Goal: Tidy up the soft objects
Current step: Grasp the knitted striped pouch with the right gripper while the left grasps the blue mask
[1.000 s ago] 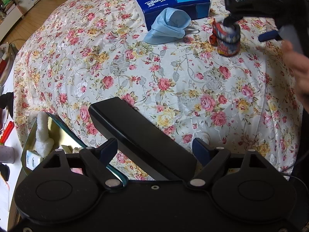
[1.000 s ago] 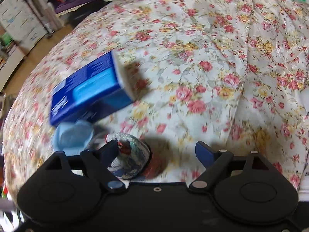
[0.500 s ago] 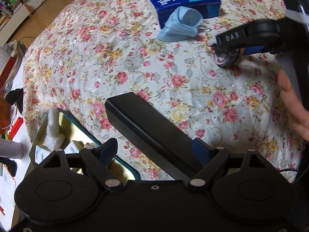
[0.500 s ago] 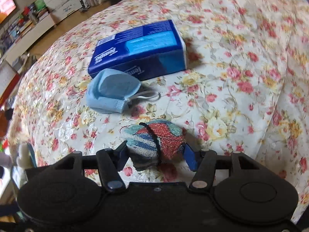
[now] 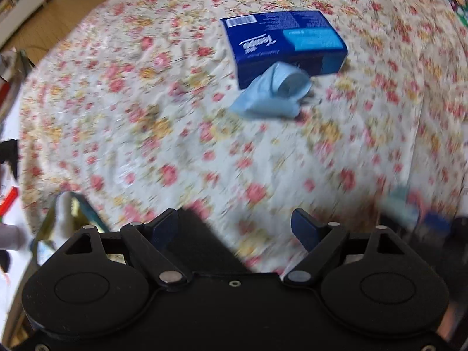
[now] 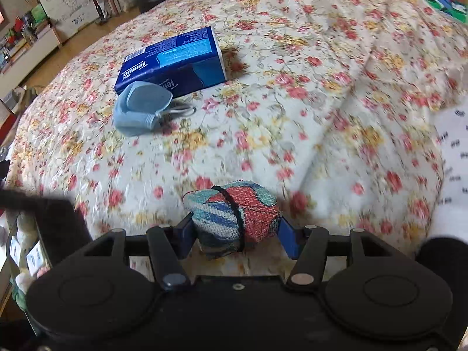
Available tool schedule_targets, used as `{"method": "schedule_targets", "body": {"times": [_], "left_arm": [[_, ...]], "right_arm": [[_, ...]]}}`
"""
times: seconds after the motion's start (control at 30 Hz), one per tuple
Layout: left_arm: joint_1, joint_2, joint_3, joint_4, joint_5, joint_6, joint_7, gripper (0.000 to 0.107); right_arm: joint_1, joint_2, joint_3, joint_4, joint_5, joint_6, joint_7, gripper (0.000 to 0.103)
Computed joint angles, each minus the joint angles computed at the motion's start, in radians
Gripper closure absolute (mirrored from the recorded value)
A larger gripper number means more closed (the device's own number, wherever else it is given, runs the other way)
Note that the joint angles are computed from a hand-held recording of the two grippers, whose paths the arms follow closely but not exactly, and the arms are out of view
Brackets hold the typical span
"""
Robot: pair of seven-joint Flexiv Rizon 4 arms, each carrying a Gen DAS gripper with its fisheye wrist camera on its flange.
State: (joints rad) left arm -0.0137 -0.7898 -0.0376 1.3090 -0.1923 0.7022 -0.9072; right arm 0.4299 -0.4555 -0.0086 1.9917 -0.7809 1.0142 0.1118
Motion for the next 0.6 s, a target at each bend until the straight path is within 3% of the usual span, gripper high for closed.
{"method": "schedule_targets", "body": {"times": [0.13,0.17,0.23,0.6], "left_arm": [[-0.041,-0.085,0.009,-0.129,0.006,-0.026,-0.087,0.023],[-0.051,-0.105,0.013,-0.154,0.01,-0.017,-0.112,0.018],[-0.064,-0.145,0.013,-0.2,0.012,0.001,-0.158,0.018],[-0.101,-0.325,0.0,-0.43,0.019,-0.057,-0.259,0.017]], "right_arm": [[0.015,0.003,-0.015,0.019,-0.064,-0.01,0.05,0.046],[0.006,0.003,-0.012,0.025,-0.065,0.007,0.054,0.047],[-0.011,0.0,-0.008,0.032,-0.057,0.047,0.053,0.046],[-0.016,0.022,-0.035,0.081,-0.082,0.121,0.12,0.046]]}}
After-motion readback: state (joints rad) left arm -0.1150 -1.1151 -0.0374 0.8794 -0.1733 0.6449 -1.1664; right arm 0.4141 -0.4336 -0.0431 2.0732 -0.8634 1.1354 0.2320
